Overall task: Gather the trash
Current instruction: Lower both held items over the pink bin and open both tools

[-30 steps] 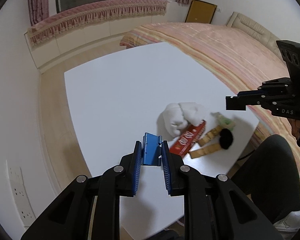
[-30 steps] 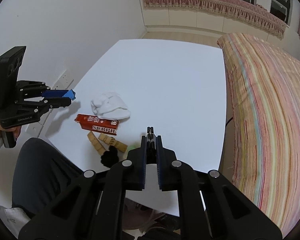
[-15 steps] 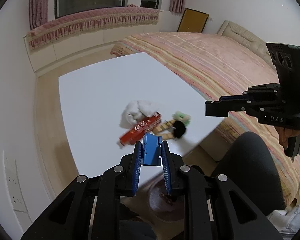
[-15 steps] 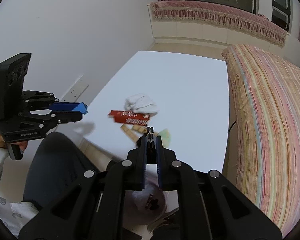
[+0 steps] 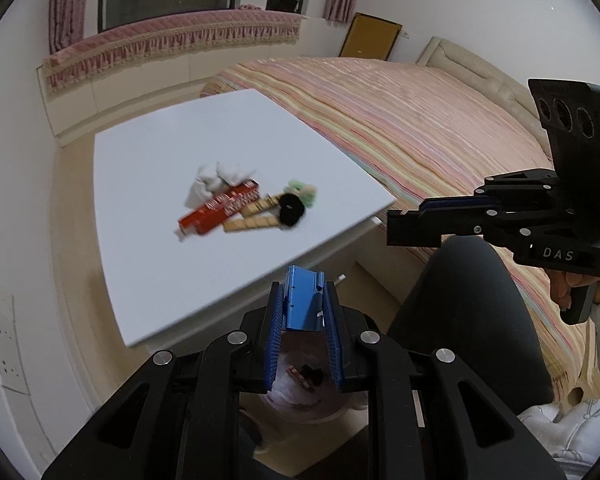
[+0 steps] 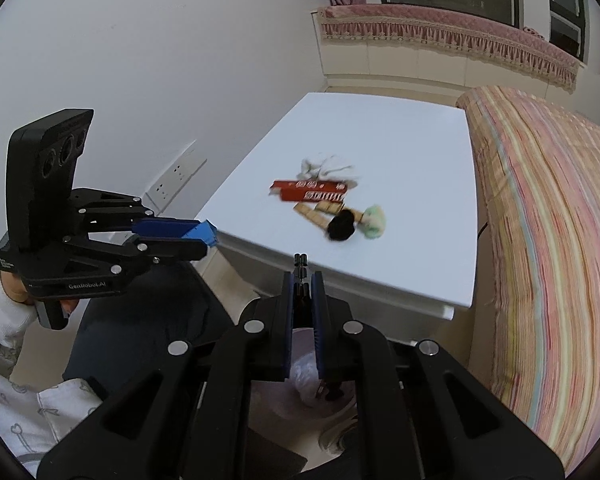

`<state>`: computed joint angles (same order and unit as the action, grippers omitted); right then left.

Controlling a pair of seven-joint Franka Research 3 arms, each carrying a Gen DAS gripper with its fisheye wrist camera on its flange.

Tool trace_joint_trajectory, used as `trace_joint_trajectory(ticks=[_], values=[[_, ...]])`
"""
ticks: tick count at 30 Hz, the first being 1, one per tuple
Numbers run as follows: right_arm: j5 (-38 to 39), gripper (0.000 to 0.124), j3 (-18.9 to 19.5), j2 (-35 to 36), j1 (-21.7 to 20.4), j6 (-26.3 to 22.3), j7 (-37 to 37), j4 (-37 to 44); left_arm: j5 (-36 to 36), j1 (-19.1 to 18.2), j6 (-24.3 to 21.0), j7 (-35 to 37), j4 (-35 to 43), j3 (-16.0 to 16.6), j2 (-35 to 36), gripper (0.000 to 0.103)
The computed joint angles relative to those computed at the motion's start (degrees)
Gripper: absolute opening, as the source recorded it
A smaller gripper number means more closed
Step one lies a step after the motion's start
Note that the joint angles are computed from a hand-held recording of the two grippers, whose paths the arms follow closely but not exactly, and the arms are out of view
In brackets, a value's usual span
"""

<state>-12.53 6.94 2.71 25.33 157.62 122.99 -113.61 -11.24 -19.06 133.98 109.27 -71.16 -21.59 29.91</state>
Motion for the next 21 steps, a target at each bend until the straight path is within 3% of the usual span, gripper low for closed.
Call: trace_joint_trajectory(ticks=[13, 16, 17, 18, 19, 20, 21], values=[[3.8, 0.008, 1.1, -1.2, 0.6, 2.8, -1.0, -3.8, -3.0, 0.7, 2.3, 1.9, -8.4, -1.2, -4.6, 0.020], [6.1, 0.010, 1.3, -1.1, 0.6, 3.5, -3.1, -4.0, -3.2, 0.7, 2.7, 2.4, -9.1, -1.1, -5.0, 0.026], [4.8, 0.019, 1.1, -1.0, 0.7, 3.0, -1.9, -3.9, -2.6, 0.4, 2.8, 2.1, -9.0, -0.8, -4.9, 0.031], [3.3, 0.030, 1.0, -1.0, 0.7, 2.0, -0.5, -3.6, -2.3, 0.2, 2.8, 1.8, -8.9, -0.7, -4.9, 0.045], [2.3, 0.060, 0.8, -1.0, 0.7, 2.0, 0.6, -3.8, -2.2, 0.2, 3.5, 1.3, -9.2, -0.5, -5.0, 0.060], [2.2, 0.080, 0.8, -1.1, 0.6, 2.7, 1.1, -4.2, -2.2, 0.2, 3.7, 1.1, -9.0, -0.5, -4.8, 0.066], [2.0, 0.084, 0.7, -1.3, 0.5, 3.2, 1.6, -4.5, -2.3, 0.3, 4.4, 0.7, -9.2, -0.4, -4.9, 0.081]])
